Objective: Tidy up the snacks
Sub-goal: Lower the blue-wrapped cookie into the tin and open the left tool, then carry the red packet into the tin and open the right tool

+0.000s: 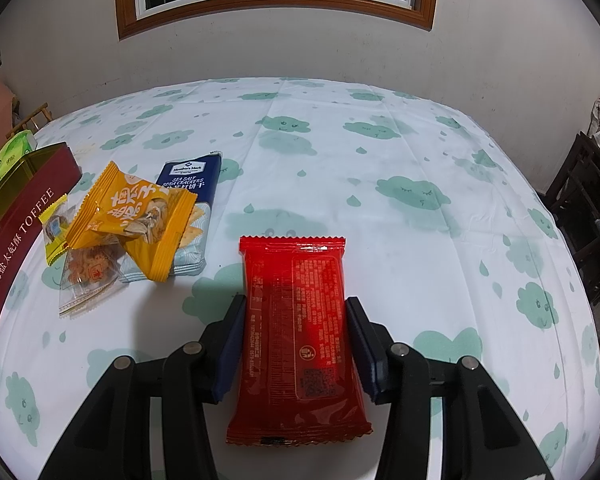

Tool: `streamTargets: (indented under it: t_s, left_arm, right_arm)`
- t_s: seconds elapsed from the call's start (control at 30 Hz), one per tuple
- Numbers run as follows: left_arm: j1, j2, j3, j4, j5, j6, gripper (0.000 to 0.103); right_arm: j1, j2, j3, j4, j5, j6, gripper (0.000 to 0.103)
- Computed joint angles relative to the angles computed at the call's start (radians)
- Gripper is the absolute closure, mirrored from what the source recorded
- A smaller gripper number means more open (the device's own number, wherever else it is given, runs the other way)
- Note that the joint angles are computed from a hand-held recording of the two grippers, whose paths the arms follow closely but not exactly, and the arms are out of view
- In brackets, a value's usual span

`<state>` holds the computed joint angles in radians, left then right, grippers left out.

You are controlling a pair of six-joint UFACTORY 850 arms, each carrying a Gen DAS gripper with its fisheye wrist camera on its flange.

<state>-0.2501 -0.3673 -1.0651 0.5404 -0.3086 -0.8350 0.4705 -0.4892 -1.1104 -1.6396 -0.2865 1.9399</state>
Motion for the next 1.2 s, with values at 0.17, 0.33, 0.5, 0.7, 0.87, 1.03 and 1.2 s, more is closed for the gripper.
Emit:
streamTargets:
  t_s: [0.17,0.33,0.5,0.7,0.87,1.03,1.2]
  left_arm:
    - [0.001,0.001,0.005,0.040,-0.002,-0.031,0.065]
    - [0.003,0.005,0.008,0.022,-0.004,-0.022,0.059]
    - [0.004,0.019,0.019,0.035,0.009,-0.029,0.051]
    - [0.004,0.043,0.039,0.025,0.030,-0.010,0.046]
    - [0.003,0.067,0.055,0.001,0.046,0.019,0.039]
    - [0.003,0.089,0.070,-0.015,0.057,0.029,0.034]
    - [0.008,0.108,0.083,-0.041,0.055,0.047,0.032]
  right_arm:
    - [0.007,-0.001,-0.003,0.014,-0.024,0.002,0.058]
    - [0.013,-0.002,-0.007,0.051,-0.042,-0.010,0.058]
    - [0.025,0.005,-0.010,0.085,-0.073,-0.029,0.059]
    - [0.042,0.030,-0.005,0.103,-0.111,-0.033,0.059]
    - [0.062,0.059,-0.005,0.113,-0.128,-0.041,0.059]
    - [0.094,0.073,-0.029,0.102,-0.113,-0.047,0.059]
    - [0.139,0.041,-0.097,0.133,-0.074,-0.111,0.059]
